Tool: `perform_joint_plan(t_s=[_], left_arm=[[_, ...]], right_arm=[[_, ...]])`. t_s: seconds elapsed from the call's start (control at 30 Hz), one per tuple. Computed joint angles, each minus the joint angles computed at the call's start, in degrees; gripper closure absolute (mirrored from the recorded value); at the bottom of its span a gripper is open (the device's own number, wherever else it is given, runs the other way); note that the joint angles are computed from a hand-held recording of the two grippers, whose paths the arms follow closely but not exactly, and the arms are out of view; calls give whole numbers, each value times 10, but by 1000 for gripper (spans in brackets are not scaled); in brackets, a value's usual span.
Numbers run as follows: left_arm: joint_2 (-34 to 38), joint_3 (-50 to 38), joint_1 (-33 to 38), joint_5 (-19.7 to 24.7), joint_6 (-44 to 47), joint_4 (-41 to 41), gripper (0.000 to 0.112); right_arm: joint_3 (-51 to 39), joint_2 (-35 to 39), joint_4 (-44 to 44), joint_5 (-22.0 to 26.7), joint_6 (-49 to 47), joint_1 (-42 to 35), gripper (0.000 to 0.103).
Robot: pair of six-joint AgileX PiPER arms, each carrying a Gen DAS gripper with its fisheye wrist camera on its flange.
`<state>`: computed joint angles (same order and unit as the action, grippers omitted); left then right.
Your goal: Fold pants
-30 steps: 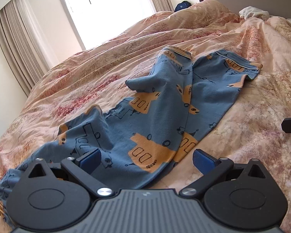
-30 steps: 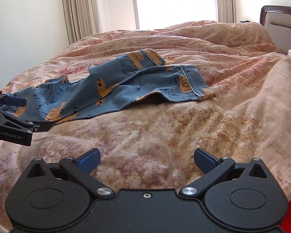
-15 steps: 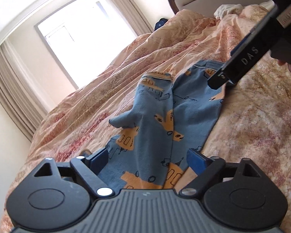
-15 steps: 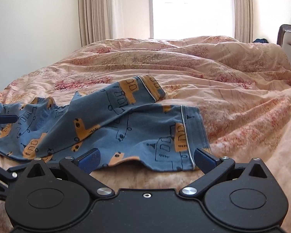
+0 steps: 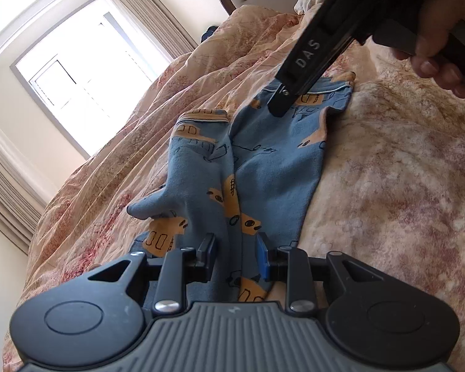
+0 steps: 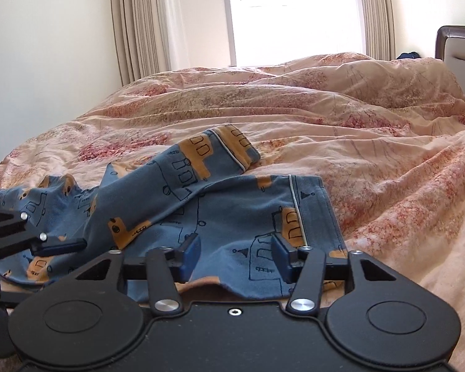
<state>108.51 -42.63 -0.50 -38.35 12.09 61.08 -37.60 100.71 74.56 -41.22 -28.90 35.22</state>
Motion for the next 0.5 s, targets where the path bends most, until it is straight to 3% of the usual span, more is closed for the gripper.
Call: perform_joint_plan(t_s=[0.1, 0.27, 0.3, 0.4, 0.5], left_arm=[[-1, 8, 7, -25, 6, 11, 80], [8, 5, -22, -2, 39, -44, 81], [9, 3, -22, -6, 38, -44, 86], [9, 17, -3, -69, 63, -37, 87], [13, 20, -15, -61, 92, -38, 87]], right_arm=[[-15, 3, -68, 41, 36, -51, 55], [-82, 37, -140, 105, 37, -119, 55], [-95, 45, -149, 118, 35, -129, 55], [-135, 67, -171, 163, 34, -162, 55], [-174, 88, -170, 192, 16, -187, 55]])
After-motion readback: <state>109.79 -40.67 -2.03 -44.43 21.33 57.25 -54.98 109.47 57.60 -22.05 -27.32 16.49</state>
